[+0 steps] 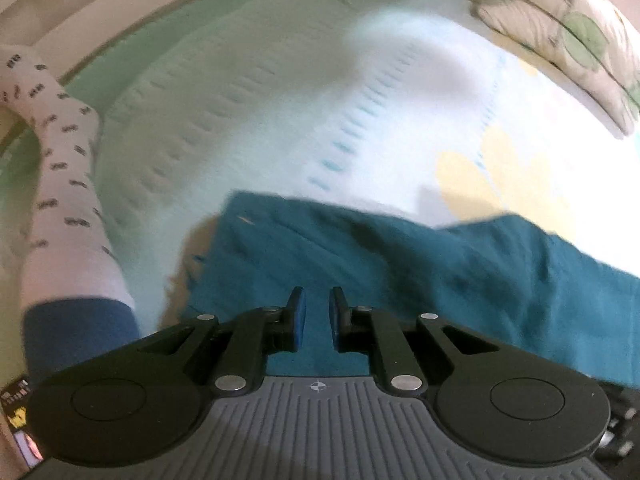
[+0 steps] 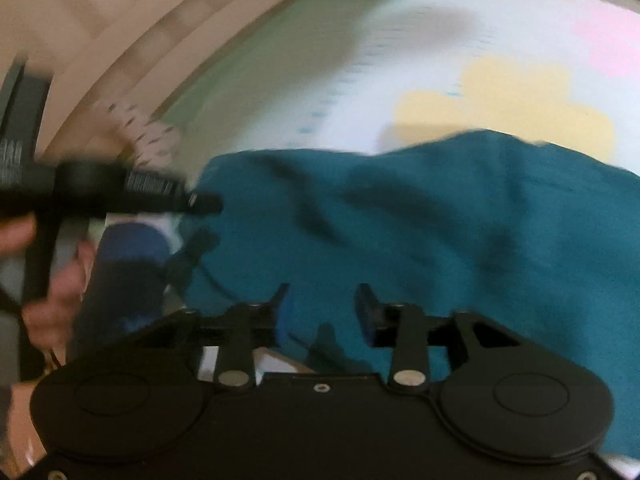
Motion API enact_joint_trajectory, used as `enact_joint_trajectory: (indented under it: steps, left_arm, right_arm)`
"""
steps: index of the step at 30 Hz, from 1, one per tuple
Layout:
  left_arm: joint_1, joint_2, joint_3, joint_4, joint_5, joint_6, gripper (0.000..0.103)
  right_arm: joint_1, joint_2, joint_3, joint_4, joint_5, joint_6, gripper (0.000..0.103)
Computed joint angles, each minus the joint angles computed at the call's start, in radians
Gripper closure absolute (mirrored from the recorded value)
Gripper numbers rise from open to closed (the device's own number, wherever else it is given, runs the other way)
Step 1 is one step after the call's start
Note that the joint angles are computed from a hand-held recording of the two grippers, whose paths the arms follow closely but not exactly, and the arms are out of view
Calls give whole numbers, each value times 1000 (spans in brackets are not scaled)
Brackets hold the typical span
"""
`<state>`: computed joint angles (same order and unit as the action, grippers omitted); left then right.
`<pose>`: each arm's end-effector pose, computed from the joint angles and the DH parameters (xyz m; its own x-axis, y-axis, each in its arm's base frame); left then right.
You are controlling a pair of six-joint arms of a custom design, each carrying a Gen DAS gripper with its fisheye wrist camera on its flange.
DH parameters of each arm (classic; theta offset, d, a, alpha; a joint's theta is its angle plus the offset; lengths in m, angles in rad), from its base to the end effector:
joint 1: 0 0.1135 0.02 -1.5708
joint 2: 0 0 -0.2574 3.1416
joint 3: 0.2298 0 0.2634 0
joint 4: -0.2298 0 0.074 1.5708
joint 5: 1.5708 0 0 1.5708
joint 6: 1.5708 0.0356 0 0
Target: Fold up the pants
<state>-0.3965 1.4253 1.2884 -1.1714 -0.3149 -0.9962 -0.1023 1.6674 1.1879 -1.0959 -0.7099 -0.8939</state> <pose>0.2560 -0.0952 0.2885 -0.7302 -0.5596 -0.3921 -0.5885 0.8066 -0.0553 0.3004 -0.0075 0.2036 -0.6858 -0.5239 -0.5052 -0.7250 0.5520 0.4118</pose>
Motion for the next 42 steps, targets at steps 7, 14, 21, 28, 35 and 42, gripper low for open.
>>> enact_joint_trajectory:
  steps: [7,14,21,28,35,42]
  left_arm:
    - [58,-40,-51,13,27,19,90]
    - [92,-83,-105,36,50,44,90]
    - [103,-107,-127,47,57,48,90]
    - [81,-110,-99,23,26,52,90]
    - [28,-80,-23,3,-39,59,90]
    - [-22,52,3,105,17,95,89]
  right_arm:
    - [155,-133,-198,167,3,2,49]
    - [260,-238,-347,347,63,-4,49]
    - [289,-257,-391,452,59,32,52]
    - [200,-232,-290,275,-43,-97,99]
    - [40,-174,-170,-120,-68,-378,99]
    - [61,-137,-250,7,-4,-292,98]
